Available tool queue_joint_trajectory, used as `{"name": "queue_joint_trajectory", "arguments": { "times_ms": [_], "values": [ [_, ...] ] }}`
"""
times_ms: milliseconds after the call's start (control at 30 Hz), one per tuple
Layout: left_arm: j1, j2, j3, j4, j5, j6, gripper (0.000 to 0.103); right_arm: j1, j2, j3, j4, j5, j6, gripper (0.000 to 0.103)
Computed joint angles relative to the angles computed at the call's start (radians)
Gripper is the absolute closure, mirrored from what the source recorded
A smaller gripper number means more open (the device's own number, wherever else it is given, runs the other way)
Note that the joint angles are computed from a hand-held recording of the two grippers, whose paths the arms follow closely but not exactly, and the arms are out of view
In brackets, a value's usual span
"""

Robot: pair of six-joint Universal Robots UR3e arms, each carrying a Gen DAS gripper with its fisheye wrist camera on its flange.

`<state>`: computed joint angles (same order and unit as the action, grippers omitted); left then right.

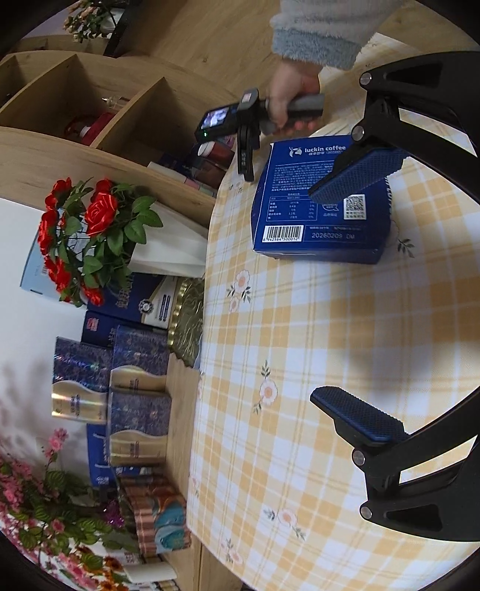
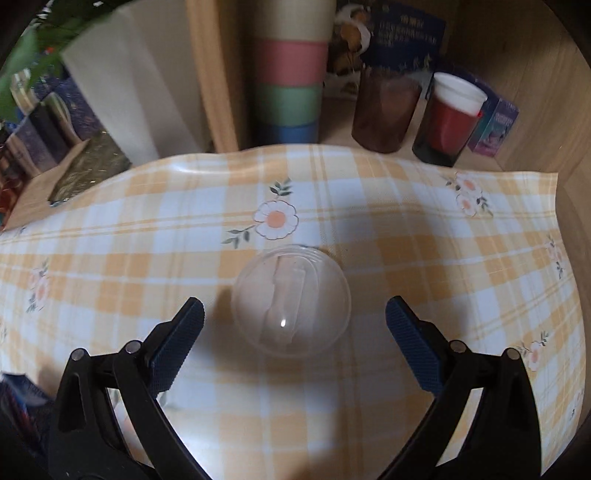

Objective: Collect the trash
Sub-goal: 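Grasp the clear plastic lid with the right gripper while the left gripper grasps the blue coffee box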

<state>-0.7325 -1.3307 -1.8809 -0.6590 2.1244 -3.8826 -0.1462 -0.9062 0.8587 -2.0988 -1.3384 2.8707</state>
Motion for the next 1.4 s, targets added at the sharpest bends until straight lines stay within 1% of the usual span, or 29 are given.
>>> {"name": "queue_joint_trajectory", "arguments": {
  "times_ms": [133, 167, 200, 233, 267, 333, 400, 467, 533, 667, 700, 733, 767, 800, 833, 933, 1033, 1100, 1167, 1200, 1267, 1400],
  "values": [
    [0.054, -0.003, -0.017, 0.038, -0.083, 0.017, 0.006, 0.01, 0.027, -0.018, -0.017, -0.022, -0.004, 0.006],
    [0.07, -0.005, -0.022, 0.049, -0.109, 0.022, 0.006, 0.009, 0.026, -0.017, -0.015, -0.021, -0.004, 0.009],
    [0.079, -0.007, -0.023, 0.053, -0.126, 0.024, 0.006, 0.008, 0.02, -0.006, -0.024, -0.015, -0.011, 0.013],
    [0.09, -0.005, -0.027, 0.061, -0.146, 0.028, 0.006, 0.003, 0.005, 0.019, -0.039, 0.006, -0.032, 0.027],
    [0.1, -0.004, -0.031, 0.069, -0.166, 0.031, 0.006, -0.004, -0.001, 0.024, -0.032, 0.031, -0.047, 0.036],
    [0.133, 0.004, -0.044, 0.089, -0.233, 0.045, 0.006, -0.007, -0.027, 0.052, -0.022, 0.034, -0.059, 0.036],
    [0.151, 0.006, -0.055, 0.107, -0.275, 0.06, 0.006, -0.02, -0.08, 0.138, -0.072, 0.068, -0.08, 0.036],
    [0.178, 0.011, -0.067, 0.121, -0.333, 0.072, 0.006, -0.051, -0.163, 0.266, -0.15, 0.131, -0.084, 0.036],
    [0.234, 0.024, -0.093, 0.138, -0.437, 0.081, 0.007, -0.096, -0.254, 0.392, -0.194, 0.21, -0.091, 0.036],
    [0.354, 0.03, -0.151, 0.173, -0.623, 0.051, 0.017, -0.175, -0.434, 0.6, -0.227, 0.323, -0.143, 0.036],
    [0.376, 0.03, -0.163, 0.182, -0.649, 0.04, 0.019, -0.208, -0.505, 0.674, -0.231, 0.367, -0.168, 0.036],
    [0.401, 0.034, -0.185, 0.201, -0.68, 0.019, 0.021, -0.227, -0.546, 0.712, -0.229, 0.395, -0.185, 0.036],
    [0.413, 0.039, -0.197, 0.212, -0.692, 0.009, 0.021, -0.262, -0.621, 0.777, -0.213, 0.448, -0.223, 0.036],
    [0.426, 0.046, -0.216, 0.232, -0.706, -0.011, 0.021, -0.281, -0.668, 0.814, -0.2, 0.478, -0.241, 0.036],
    [0.433, 0.051, -0.229, 0.246, -0.715, -0.023, 0.021, -0.312, -0.748, 0.868, -0.151, 0.531, -0.283, 0.036],
    [0.429, 0.052, -0.234, 0.251, -0.716, -0.032, 0.021, -0.35, -0.897, 0.95, -0.033, 0.61, -0.374, 0.036],
    [0.416, 0.042, -0.222, 0.239, -0.711, -0.024, 0.021, -0.348, -1.06, 1.043, 0.073, 0.613, -0.462, 0.036],
    [0.419, 0.038, -0.223, 0.24, -0.723, -0.025, 0.021, -0.345, -1.185, 1.127, 0.108, 0.589, -0.518, 0.036],
    [0.428, 0.03, -0.229, 0.254, -0.741, -0.026, 0.021, -0.347, -1.269, 1.184, 0.149, 0.569, -0.56, 0.036],
    [0.432, 0.024, -0.23, 0.26, -0.749, -0.026, 0.021, -0.344, -1.29, 1.204, 0.16, 0.555, -0.572, 0.036],
    [0.44, 0.01, -0.231, 0.272, -0.77, -0.023, 0.021, -0.316, -1.302, 1.251, 0.114, 0.501, -0.55, 0.036],
    [0.463, -0.021, -0.231, 0.304, -0.83, -0.023, 0.021, -0.323, -1.307, 1.289, 0.081, 0.488, -0.53, 0.036]
  ]
}}
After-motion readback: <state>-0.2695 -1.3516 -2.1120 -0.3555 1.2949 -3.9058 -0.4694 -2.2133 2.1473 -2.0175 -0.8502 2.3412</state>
